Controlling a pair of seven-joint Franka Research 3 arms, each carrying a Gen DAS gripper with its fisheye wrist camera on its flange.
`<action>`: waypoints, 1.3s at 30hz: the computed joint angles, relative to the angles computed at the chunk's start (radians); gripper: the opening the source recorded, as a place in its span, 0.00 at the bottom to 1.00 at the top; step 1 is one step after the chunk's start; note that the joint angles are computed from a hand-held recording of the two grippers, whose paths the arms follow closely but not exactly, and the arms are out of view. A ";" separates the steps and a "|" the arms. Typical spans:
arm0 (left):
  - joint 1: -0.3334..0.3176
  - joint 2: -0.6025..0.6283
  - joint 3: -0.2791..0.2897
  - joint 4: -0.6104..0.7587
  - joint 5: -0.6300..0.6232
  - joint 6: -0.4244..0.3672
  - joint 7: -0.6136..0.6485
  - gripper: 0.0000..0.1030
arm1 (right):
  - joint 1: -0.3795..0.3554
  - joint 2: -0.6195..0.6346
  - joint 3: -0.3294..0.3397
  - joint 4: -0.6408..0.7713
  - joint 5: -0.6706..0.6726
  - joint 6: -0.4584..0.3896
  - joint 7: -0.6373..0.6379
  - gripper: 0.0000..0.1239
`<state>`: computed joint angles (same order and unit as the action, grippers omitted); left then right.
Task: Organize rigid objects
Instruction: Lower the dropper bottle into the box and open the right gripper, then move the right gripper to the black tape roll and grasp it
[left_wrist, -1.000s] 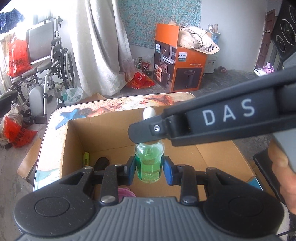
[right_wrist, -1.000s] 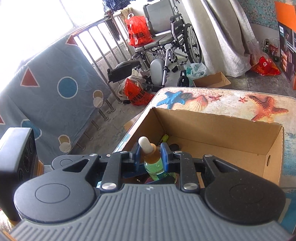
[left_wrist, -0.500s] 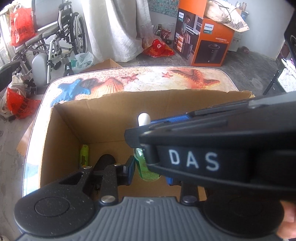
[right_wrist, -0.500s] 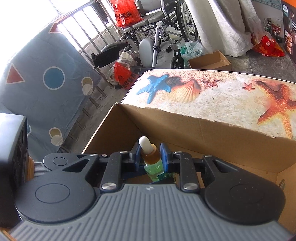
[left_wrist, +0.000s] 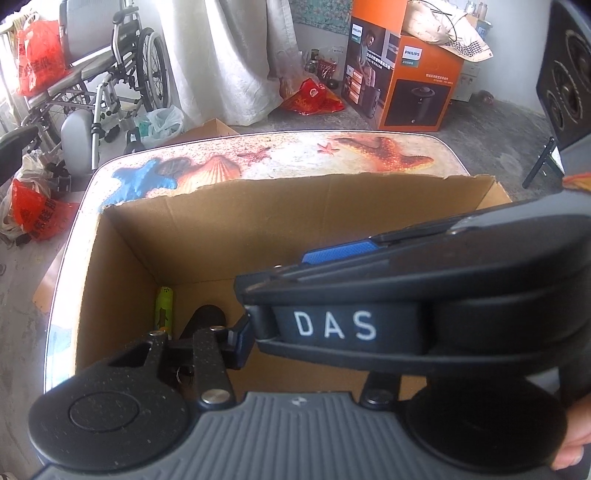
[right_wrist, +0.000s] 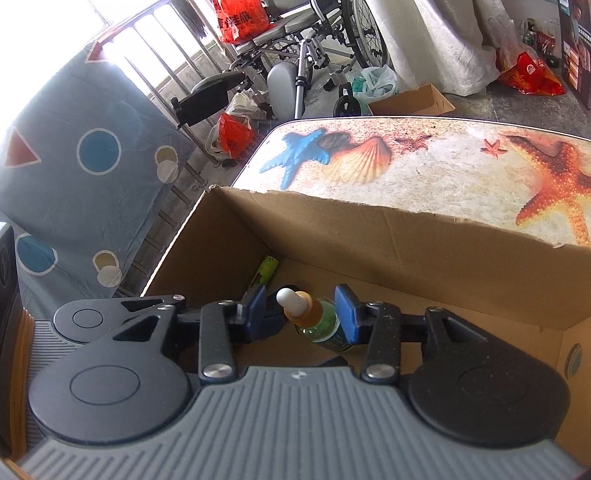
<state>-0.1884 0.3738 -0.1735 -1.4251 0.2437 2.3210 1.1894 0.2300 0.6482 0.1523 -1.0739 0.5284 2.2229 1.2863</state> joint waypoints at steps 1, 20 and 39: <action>-0.001 -0.013 -0.001 -0.013 0.002 0.007 -0.002 0.50 | -0.002 -0.015 0.001 -0.020 0.006 0.015 -0.004 0.41; -0.021 -0.662 0.006 -0.727 -0.163 0.325 0.061 0.84 | 0.010 -0.929 -0.112 -1.047 0.683 0.328 -0.470 0.51; -0.059 -0.743 -0.007 -1.018 -0.121 0.273 0.076 0.76 | 0.216 -0.863 -0.040 -1.256 0.268 0.388 -0.164 0.29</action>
